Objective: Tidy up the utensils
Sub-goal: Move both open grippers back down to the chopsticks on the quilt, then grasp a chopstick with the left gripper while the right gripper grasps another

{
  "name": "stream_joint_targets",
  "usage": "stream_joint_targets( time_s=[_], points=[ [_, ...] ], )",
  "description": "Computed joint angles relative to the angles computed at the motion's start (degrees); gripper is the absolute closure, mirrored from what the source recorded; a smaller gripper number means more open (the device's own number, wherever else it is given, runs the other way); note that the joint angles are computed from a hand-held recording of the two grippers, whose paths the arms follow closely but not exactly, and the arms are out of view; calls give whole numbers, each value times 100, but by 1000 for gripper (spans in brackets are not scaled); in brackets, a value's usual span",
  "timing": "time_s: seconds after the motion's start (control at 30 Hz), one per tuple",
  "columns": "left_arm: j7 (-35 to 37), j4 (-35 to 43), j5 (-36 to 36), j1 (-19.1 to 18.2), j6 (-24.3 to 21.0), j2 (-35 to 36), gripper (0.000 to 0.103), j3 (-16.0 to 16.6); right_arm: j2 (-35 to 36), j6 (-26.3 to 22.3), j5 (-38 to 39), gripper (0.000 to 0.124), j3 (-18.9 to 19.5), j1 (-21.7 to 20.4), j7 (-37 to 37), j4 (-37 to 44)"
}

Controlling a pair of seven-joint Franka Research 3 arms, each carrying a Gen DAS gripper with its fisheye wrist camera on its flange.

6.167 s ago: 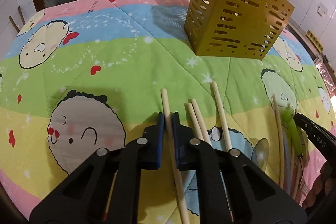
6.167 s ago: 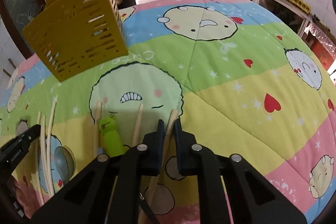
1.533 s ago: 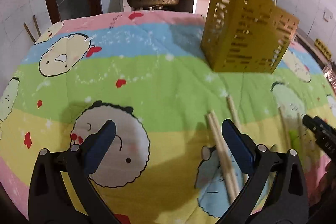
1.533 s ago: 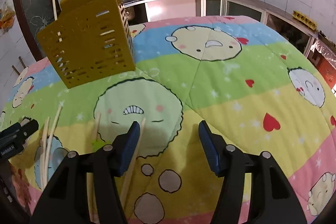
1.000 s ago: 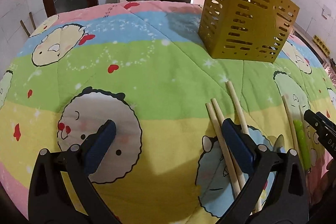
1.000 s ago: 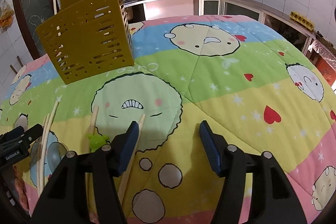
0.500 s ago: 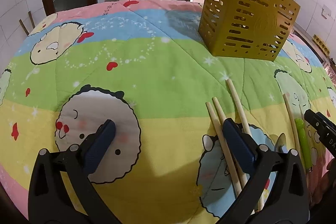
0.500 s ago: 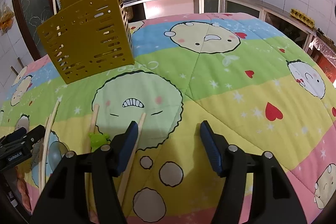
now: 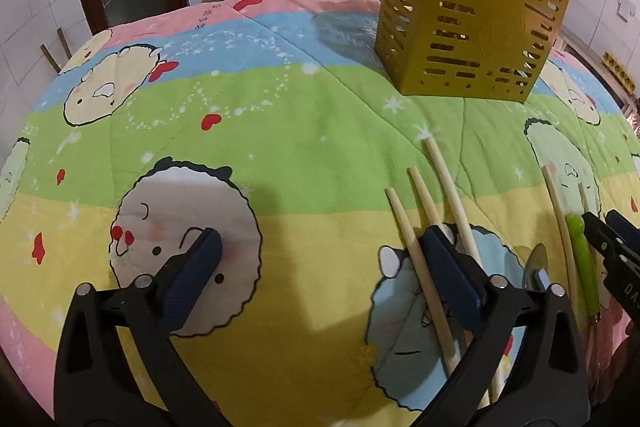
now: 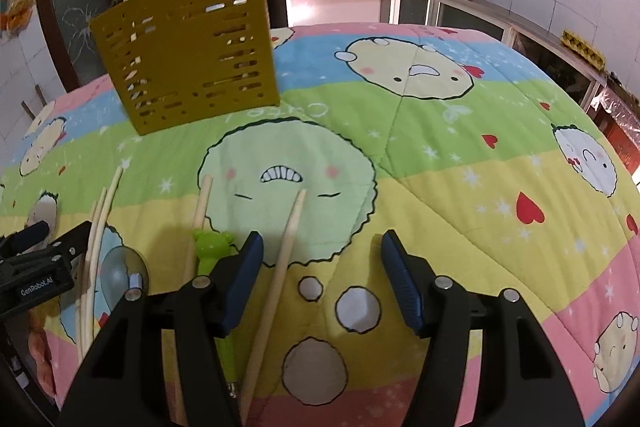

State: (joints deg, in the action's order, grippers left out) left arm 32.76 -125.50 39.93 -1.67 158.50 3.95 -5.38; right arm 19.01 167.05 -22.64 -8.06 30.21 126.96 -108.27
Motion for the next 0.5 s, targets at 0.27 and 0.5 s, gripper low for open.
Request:
stream_joint_targets(
  time_s=[0.27,0.5],
  points=[
    [370,28,-468,-43,-67,-42,34,-87,-39,-328,56,76,170,-92,-9,68],
    [931,230,-1220,-15,-70,113,53,-109,82,-540,821,96,539,-412,-592,312]
  ],
)
